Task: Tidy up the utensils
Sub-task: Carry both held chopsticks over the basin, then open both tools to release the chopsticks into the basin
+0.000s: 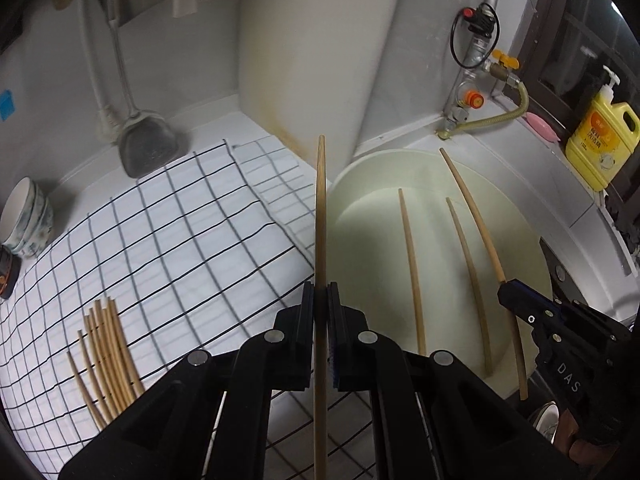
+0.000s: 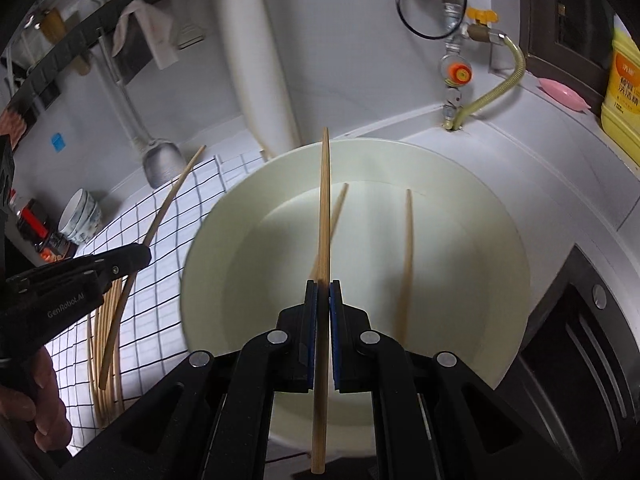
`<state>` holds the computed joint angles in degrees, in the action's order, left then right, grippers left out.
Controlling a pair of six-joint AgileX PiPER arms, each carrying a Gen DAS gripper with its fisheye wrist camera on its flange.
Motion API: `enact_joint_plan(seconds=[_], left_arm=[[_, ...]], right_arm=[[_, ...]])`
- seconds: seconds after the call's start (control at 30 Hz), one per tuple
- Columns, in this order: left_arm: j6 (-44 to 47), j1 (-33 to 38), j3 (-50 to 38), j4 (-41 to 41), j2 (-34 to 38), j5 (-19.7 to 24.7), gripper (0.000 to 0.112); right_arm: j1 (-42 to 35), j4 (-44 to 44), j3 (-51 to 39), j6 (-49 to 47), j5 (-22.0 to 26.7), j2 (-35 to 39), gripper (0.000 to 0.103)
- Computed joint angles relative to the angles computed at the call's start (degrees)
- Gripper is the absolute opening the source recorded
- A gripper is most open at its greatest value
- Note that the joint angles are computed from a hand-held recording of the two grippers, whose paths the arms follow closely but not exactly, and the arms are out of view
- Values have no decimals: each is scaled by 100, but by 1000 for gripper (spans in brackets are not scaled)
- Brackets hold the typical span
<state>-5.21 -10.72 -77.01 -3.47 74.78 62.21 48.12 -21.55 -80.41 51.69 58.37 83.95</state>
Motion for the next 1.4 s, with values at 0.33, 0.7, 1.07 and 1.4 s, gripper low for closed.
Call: enact_joint_plan(seconds=[0.33, 0.7, 1.07, 1.4], left_arm=[[-319, -637, -309, 362, 654, -235, 7], [-252, -980, -691, 296, 1242, -292, 7], [-337, -1343, -830, 351, 1690, -305, 7], [-871, -1475, -711, 962, 1493, -333, 63]], right_arm=[[-726, 573, 383, -579, -538, -58, 6], [-1122, 874, 568, -785, -733, 44, 6], [-1407, 1176, 717, -965, -754, 160, 6], [-1335, 871, 652, -725, -616, 76, 17]])
